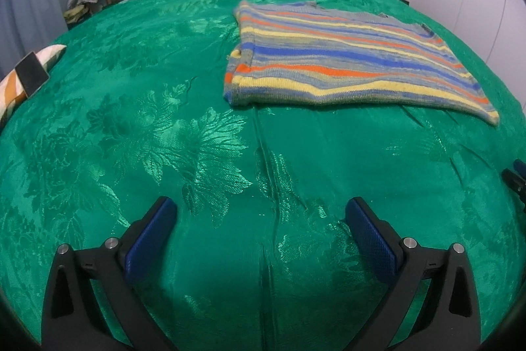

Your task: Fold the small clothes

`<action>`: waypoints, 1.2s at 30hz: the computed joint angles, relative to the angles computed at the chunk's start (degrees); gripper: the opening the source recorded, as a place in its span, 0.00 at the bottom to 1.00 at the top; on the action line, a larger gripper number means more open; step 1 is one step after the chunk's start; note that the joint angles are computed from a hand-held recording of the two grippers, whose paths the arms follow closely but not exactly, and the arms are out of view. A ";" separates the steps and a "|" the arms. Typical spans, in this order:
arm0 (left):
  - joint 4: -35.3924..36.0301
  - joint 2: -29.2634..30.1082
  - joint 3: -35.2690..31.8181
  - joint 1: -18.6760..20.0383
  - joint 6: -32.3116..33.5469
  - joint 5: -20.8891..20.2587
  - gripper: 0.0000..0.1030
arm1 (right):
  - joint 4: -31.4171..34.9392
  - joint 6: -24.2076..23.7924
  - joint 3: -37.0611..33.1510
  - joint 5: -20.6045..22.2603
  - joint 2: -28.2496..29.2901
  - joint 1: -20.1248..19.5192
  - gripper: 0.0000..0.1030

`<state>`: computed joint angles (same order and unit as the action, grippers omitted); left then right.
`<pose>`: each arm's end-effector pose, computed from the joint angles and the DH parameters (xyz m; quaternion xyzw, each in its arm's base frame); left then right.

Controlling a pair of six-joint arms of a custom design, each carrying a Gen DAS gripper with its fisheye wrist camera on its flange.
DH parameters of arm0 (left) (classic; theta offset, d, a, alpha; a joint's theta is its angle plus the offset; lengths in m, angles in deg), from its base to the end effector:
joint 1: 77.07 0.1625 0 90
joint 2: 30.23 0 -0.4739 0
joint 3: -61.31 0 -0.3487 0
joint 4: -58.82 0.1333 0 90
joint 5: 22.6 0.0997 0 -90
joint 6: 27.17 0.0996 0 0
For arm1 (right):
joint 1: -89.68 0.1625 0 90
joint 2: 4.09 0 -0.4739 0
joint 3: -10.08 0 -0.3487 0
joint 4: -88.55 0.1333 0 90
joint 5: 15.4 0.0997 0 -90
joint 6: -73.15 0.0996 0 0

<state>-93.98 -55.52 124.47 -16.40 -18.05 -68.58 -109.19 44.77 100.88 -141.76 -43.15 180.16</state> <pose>-0.2272 -0.8179 0.1280 0.2217 0.8814 -0.2612 0.3251 0.0802 -0.7055 0.2251 0.0672 -0.8489 0.3665 0.3749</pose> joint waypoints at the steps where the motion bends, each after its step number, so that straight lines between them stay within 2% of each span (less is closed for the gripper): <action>1: -0.13 0.01 0.01 0.05 0.16 0.03 1.00 | 0.00 0.00 0.00 0.00 0.00 0.00 0.88; 36: -1.46 -0.46 1.94 -0.59 0.54 1.23 0.99 | -0.35 -0.69 -0.66 -1.44 0.47 0.37 0.88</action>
<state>-95.44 -55.99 126.41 -16.99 -17.51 -67.35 -109.54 44.08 100.23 -143.20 -42.68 180.53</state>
